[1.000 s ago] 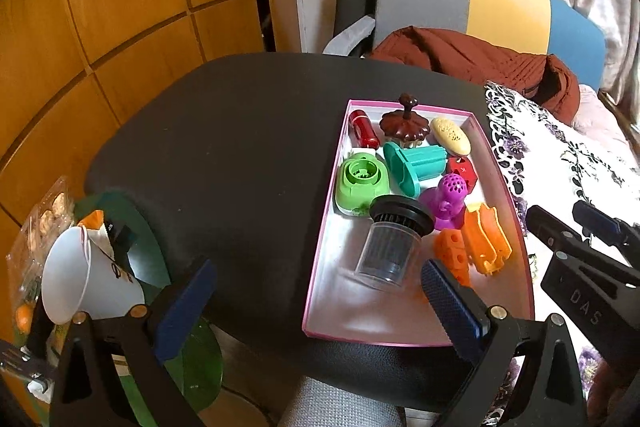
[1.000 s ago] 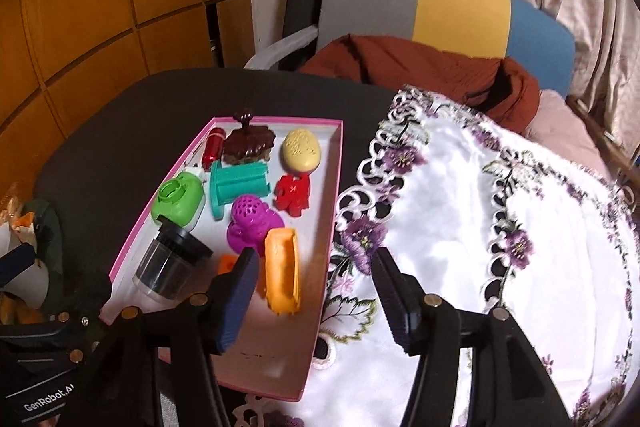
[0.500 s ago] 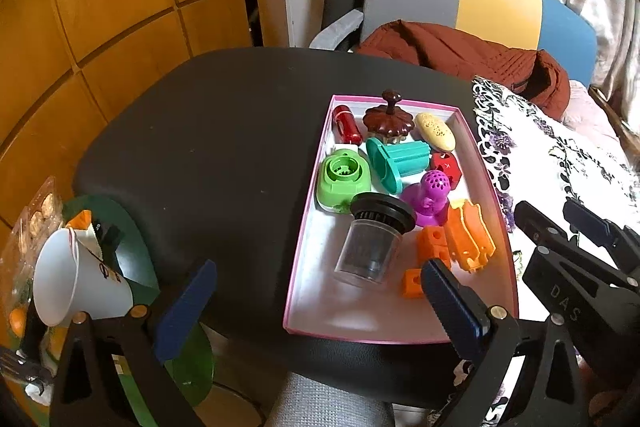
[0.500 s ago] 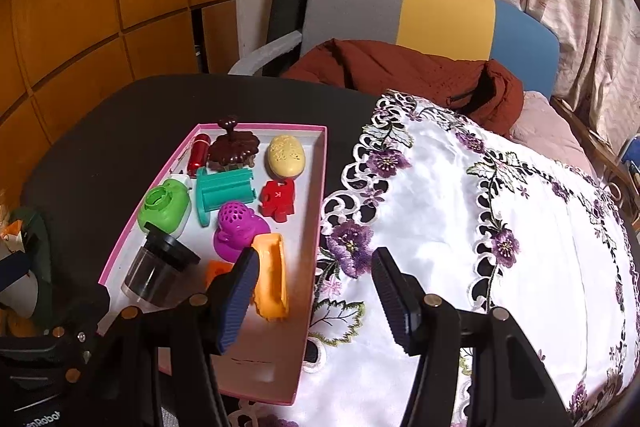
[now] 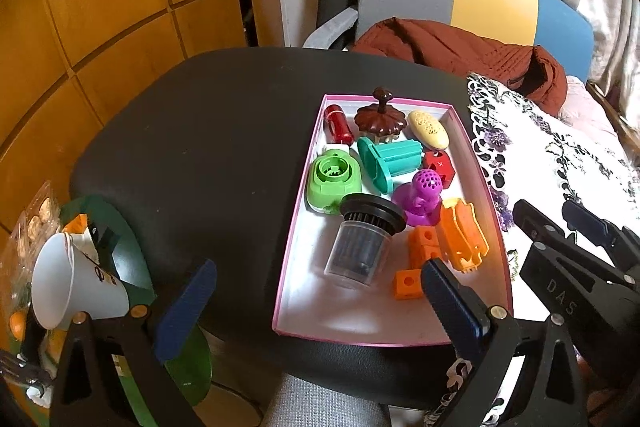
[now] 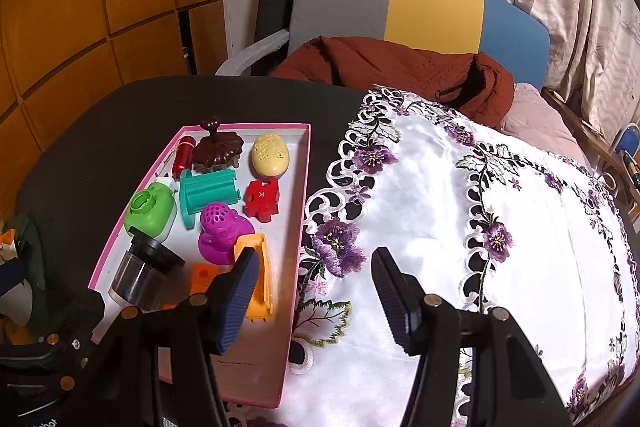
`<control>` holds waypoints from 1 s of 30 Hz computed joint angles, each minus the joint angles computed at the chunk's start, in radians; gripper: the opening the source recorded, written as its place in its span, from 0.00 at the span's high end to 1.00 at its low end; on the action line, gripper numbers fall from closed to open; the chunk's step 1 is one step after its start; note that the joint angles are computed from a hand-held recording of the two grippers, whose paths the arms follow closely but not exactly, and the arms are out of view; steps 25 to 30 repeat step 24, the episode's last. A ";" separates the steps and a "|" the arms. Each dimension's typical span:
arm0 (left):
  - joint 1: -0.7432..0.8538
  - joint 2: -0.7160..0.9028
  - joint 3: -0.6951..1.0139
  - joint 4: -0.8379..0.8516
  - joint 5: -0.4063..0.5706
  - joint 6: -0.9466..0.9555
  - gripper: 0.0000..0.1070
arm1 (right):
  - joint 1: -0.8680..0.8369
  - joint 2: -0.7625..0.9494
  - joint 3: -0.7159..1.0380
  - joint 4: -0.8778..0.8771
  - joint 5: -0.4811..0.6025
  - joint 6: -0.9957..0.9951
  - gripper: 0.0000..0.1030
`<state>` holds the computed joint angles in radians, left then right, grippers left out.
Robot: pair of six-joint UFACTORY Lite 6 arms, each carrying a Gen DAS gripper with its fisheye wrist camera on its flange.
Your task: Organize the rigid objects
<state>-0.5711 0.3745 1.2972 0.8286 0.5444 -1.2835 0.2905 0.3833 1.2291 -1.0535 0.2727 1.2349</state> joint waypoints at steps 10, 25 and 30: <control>0.012 0.025 0.027 -0.085 -0.015 0.081 0.05 | -0.003 0.002 0.005 0.013 0.003 -0.005 0.43; -0.010 0.012 -0.010 0.079 0.049 -0.118 0.06 | -0.017 0.019 0.015 0.108 -0.006 -0.084 0.43; -0.010 0.012 -0.010 0.079 0.049 -0.118 0.06 | -0.017 0.019 0.015 0.108 -0.006 -0.084 0.43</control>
